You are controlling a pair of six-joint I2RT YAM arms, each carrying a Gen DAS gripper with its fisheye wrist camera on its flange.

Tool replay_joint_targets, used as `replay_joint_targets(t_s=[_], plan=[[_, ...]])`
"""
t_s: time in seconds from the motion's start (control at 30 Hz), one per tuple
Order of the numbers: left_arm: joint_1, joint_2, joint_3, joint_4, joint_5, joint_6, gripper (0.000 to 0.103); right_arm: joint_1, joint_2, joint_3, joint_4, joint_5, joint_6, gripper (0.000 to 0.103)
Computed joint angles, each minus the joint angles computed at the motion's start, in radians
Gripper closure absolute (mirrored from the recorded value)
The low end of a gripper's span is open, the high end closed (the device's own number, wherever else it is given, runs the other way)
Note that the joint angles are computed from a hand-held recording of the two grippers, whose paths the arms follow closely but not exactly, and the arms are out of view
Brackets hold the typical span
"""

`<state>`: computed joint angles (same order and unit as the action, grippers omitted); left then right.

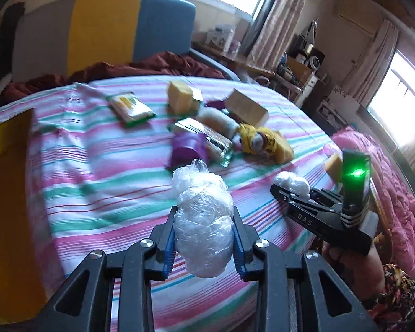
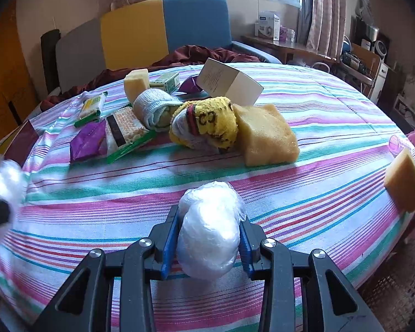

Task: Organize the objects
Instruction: 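Grasp a white wrapped ball with the right tool while the left tool grasps another, then carry both wrapped balls into the gold tray and open both tools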

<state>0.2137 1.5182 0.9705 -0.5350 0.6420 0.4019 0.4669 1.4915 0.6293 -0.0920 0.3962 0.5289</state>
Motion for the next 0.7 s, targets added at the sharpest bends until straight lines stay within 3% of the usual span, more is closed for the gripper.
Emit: replay_joint_targets(t_s=[0.3,0.7], plan=[[0.212,0.014,0.090,-0.084,0.056,0.061,0.070,0.016,0.016,0.019,-0.024,0.029,0.003,0.065],[0.494,0.178,0.230,-0.056,-0.010,0.084,0.070,0.028,0.014,0.054,-0.088,0.021,0.038,0.066]])
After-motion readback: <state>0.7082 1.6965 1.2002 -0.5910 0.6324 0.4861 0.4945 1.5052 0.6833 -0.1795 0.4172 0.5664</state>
